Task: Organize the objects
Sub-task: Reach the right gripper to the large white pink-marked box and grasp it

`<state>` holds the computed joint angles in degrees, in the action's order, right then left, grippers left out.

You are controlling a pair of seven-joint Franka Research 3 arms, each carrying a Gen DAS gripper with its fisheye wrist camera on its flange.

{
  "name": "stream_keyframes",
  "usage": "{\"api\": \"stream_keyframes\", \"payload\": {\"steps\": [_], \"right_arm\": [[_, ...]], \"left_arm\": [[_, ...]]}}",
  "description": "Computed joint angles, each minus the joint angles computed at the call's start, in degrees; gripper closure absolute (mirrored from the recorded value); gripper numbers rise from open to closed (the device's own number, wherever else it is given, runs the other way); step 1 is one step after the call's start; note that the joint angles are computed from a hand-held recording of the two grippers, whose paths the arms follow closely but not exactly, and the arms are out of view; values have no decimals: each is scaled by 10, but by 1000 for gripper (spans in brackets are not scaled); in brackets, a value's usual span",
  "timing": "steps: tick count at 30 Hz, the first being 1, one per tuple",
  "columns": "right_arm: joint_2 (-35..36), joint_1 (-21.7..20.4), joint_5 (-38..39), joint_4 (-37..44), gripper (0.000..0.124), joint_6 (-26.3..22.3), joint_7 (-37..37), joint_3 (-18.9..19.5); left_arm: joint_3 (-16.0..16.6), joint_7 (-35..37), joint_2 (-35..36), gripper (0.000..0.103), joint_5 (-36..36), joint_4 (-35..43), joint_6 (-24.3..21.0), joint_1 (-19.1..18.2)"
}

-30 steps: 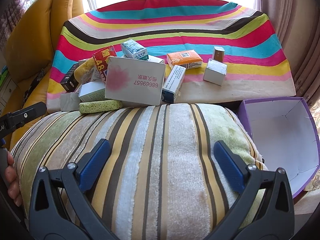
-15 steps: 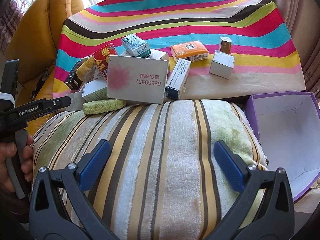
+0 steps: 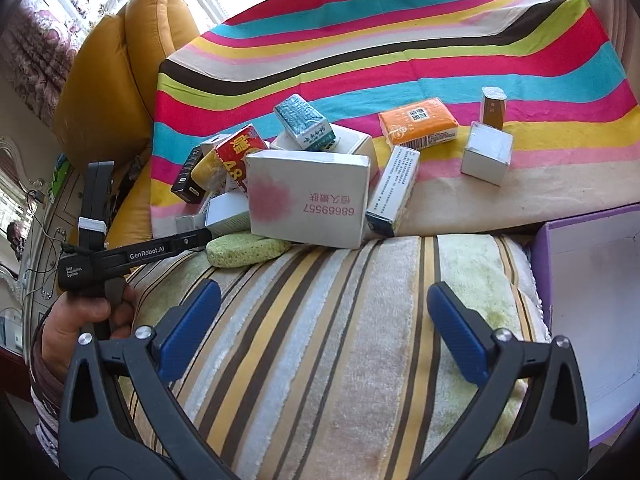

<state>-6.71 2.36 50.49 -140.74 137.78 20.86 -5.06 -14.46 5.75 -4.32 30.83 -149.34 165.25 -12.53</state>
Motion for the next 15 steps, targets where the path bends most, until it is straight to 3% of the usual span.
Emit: {"api": "stream_keyframes", "payload": {"steps": [7, 15], "right_arm": [[-10, 35, 46, -9, 21, 76, -53, 19], [26, 56, 39, 18, 21, 112, -18, 35]], "left_arm": [[-18, -89, -33, 54, 81, -21, 3, 16], [-27, -108, -50, 54, 103, -27, 1, 22]]}}
